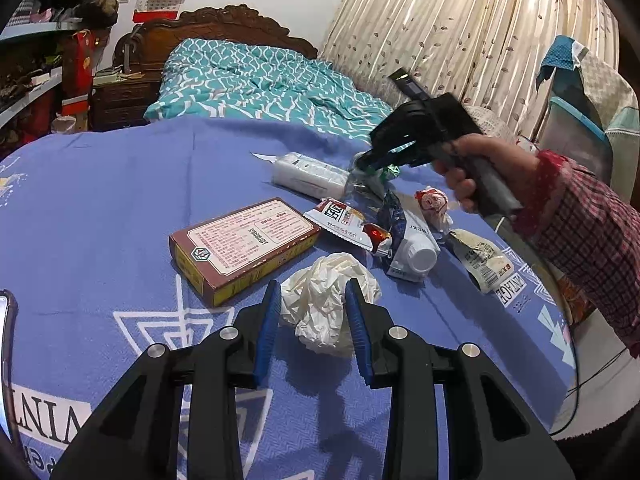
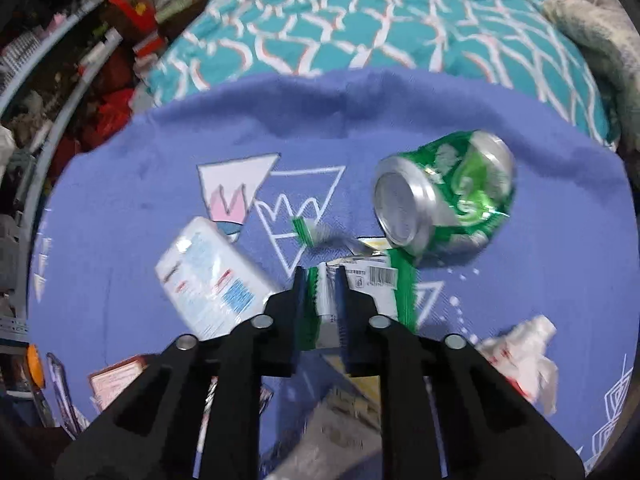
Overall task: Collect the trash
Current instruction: 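Grasp the crumpled tissue with the left tool while the right tool grasps a green-striped wrapper, then carry the tissue and wrapper to the beige bin and open both tools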
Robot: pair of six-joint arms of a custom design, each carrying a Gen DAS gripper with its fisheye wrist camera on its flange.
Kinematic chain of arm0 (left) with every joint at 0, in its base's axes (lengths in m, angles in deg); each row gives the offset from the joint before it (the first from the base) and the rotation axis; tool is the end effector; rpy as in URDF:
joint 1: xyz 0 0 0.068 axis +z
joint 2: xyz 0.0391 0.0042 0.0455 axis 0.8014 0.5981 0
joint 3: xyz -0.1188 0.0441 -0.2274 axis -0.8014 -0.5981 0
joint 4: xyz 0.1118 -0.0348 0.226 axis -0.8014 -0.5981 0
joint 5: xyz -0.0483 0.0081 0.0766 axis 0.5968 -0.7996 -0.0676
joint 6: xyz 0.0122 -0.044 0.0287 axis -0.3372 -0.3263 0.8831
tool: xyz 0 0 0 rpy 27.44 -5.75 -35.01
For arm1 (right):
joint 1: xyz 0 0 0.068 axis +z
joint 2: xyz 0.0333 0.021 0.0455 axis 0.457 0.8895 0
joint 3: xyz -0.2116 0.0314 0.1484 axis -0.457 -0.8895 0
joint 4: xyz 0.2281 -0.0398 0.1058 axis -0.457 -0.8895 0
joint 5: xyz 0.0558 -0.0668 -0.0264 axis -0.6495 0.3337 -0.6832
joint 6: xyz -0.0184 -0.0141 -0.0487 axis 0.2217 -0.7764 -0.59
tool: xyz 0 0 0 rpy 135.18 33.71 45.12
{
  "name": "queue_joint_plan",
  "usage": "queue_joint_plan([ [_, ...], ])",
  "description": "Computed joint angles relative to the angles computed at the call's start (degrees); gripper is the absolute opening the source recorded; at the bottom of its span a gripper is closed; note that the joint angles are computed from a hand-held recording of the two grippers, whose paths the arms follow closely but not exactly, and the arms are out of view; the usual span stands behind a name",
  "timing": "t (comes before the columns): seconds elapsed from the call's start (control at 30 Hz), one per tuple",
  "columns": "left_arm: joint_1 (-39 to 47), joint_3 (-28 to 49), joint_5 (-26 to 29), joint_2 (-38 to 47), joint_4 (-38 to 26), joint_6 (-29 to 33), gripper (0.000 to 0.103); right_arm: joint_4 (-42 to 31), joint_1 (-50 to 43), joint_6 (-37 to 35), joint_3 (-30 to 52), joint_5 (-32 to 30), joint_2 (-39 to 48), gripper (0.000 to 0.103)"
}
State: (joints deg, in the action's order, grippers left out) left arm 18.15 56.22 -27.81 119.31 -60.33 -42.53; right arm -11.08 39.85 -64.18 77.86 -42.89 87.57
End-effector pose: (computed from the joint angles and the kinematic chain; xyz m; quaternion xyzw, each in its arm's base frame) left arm 0.1680 -0.1182 0.2689 0.1028 0.8902 -0.2114 0.3903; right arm 0.4254 0.0999 0.2880 0.0051 0.9795 0.1019 0.1739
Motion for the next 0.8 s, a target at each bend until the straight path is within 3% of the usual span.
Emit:
queue_joint_plan([
  [0.13, -2.99, 0.59, -3.93, 0.34, -0.67, 0.02, 0.032, 8.6, 0.41, -0.24, -13.84, -1.09, -14.32, 0.014],
  [0.3, -5.2, 1.36, -6.81, 0.63, -2.15, -0.21, 0.032, 15.46, 0.31, 2.14, -26.75, -12.13, -32.04, 0.014],
  [0.57, -5.67, 1.36, -3.71, 0.75, -4.18, -1.89, 0.032, 26.41, 1.83, 12.46, -61.34, -29.8, -62.99, 0.014],
  [0.8, -5.16, 1.56, -0.07, 2.38, -4.43, -3.86, 0.032, 36.71, -8.08, 23.73, -90.68, -41.31, -79.38, 0.014],
])
